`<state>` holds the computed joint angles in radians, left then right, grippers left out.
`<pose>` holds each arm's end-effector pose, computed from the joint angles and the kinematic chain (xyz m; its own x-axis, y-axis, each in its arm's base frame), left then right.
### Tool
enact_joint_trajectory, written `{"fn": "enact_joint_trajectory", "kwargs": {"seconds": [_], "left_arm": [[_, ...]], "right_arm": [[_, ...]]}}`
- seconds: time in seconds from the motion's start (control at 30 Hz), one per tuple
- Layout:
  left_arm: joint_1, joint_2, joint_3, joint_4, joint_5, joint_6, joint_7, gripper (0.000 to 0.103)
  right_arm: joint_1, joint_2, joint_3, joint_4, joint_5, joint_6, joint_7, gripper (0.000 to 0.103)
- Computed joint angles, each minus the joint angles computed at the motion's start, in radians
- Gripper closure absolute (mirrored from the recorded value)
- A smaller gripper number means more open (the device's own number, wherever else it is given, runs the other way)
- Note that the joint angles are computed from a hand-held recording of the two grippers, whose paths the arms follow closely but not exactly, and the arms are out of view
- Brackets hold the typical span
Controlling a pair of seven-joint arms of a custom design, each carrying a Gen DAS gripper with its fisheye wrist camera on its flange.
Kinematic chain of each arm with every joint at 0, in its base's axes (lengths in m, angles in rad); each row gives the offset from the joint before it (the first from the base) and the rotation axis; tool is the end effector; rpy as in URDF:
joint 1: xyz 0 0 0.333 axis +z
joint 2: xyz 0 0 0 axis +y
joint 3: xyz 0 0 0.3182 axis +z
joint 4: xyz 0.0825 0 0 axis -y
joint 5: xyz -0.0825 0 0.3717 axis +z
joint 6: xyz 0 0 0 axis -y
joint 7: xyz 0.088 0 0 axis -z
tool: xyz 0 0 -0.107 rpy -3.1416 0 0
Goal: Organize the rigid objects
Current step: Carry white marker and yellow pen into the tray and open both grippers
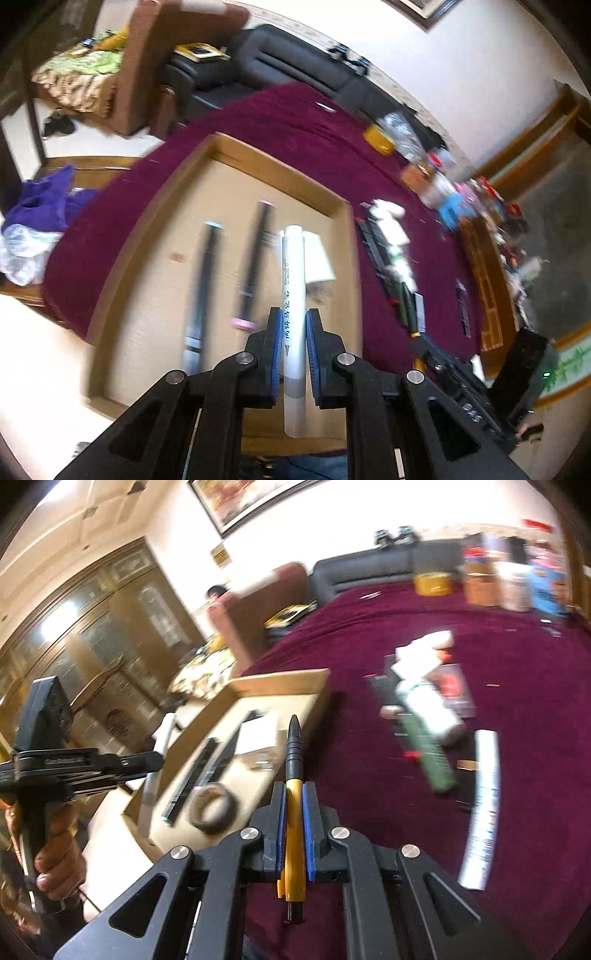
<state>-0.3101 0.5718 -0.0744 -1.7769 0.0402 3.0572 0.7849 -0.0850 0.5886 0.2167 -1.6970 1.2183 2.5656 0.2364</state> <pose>0.6514 -0.2582 0.3308 0.2201 -0.8550 0.4695 -0.7714 -0.4472 -0.4527 0.6858 0.0565 0.2904 0.5187 -0.7584 -0.3946 -0.7215 -0.1408 -0.6780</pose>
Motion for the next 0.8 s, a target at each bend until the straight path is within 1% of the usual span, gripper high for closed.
{"fn": "enact_joint_trajectory", "kwargs": {"seconds": [0.03, 0.1, 0.2, 0.23, 0.3, 0.37, 0.47, 0.53, 0.57, 0.6, 0.63, 0.7, 0.77, 0.8], "left_arm": [[-0.001, -0.004, 0.012, -0.008, 0.004, -0.006, -0.002, 0.092], [0.025, -0.003, 0.004, -0.019, 0.002, -0.012, 0.010, 0.092], [0.032, 0.016, 0.021, -0.008, 0.013, -0.043, 0.016, 0.092], [0.041, 0.020, 0.015, -0.009, 0.013, -0.045, 0.022, 0.092], [0.086, 0.033, -0.026, -0.006, 0.003, -0.042, 0.063, 0.092], [0.103, 0.040, -0.038, -0.004, 0.002, -0.045, 0.094, 0.091], [0.116, 0.063, -0.047, 0.026, 0.008, -0.093, 0.148, 0.091], [0.113, 0.079, -0.044, 0.052, 0.019, -0.127, 0.179, 0.091], [0.102, 0.084, -0.031, 0.063, 0.029, -0.142, 0.186, 0.091], [0.085, 0.084, -0.014, 0.066, 0.043, -0.145, 0.185, 0.091], [0.081, 0.086, -0.010, 0.075, 0.052, -0.159, 0.194, 0.091], [0.050, 0.092, 0.023, 0.087, 0.080, -0.170, 0.182, 0.091], [0.007, 0.098, 0.069, 0.097, 0.127, -0.174, 0.160, 0.091], [-0.006, 0.099, 0.083, 0.094, 0.147, -0.163, 0.150, 0.091]], "right_arm": [[0.014, 0.010, -0.002, 0.014, -0.023, -0.004, 0.015, 0.095], [0.048, 0.035, -0.002, 0.048, -0.076, 0.004, 0.046, 0.095], [0.085, 0.079, 0.003, 0.102, -0.170, 0.006, 0.100, 0.095], [0.091, 0.087, 0.008, 0.109, -0.193, 0.014, 0.112, 0.095], [0.107, 0.102, 0.010, 0.122, -0.250, 0.033, 0.146, 0.095], [0.123, 0.113, 0.013, 0.124, -0.306, 0.061, 0.175, 0.095], [0.140, 0.130, 0.017, 0.129, -0.385, 0.097, 0.225, 0.095], [0.148, 0.137, 0.021, 0.127, -0.431, 0.135, 0.252, 0.095], [0.143, 0.140, 0.033, 0.124, -0.443, 0.155, 0.255, 0.094], [0.150, 0.141, 0.031, 0.122, -0.469, 0.174, 0.273, 0.095], [0.151, 0.144, 0.035, 0.121, -0.487, 0.190, 0.286, 0.095], [0.160, 0.152, 0.034, 0.120, -0.529, 0.215, 0.327, 0.094], [0.145, 0.156, 0.051, 0.113, -0.551, 0.232, 0.342, 0.094], [0.136, 0.158, 0.062, 0.111, -0.559, 0.239, 0.350, 0.094]]}}
